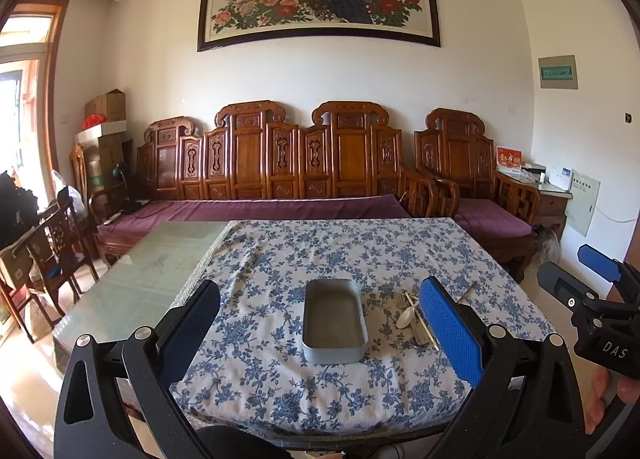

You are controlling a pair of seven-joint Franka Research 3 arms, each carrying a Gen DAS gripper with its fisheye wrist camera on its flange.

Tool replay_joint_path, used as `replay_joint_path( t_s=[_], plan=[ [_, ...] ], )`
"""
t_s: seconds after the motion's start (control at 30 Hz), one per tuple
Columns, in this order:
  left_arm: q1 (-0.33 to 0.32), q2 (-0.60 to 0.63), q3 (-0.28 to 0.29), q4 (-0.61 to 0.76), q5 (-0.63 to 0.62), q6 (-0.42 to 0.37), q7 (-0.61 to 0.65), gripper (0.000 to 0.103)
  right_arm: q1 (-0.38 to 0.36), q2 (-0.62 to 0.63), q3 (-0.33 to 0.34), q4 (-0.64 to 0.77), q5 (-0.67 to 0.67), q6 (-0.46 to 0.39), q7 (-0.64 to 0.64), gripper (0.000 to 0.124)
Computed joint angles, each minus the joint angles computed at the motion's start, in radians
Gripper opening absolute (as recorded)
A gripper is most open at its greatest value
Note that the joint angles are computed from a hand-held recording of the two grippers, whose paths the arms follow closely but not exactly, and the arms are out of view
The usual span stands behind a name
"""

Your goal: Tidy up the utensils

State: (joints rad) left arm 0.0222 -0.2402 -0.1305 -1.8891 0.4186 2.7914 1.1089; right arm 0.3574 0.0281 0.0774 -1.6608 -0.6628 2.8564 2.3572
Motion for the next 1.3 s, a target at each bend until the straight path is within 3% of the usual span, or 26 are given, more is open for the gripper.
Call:
replay_joint_path(
  t_s=[0.8,1.03,1.1,1.3],
  plan=[
    [0.002,-0.023,-0.001,-0.011,0.0,0.019,-0.006,0.097,-0.011,-0.021,0.017,-0.004,0.015,-0.004,-0.018,0.101],
    [0.01,0.004,-0.015,0.045,-0.034,-0.012,0.028,0.097,-0.012,-0.023,0.019,-0.006,0.007,-0.004,-0.009,0.101],
    [-0.018,-0.029,0.019,-0.026,0.013,0.016,-0.019,0.097,-0.012,-0.023,0.02,-0.005,0.009,-0.004,-0.01,0.101],
    [0.007,-0.032,0.0,-0.038,-0.003,0.039,-0.007,0.097,-0.012,-0.025,0.022,-0.004,0.011,-0.007,-0.012,0.101]
  ],
)
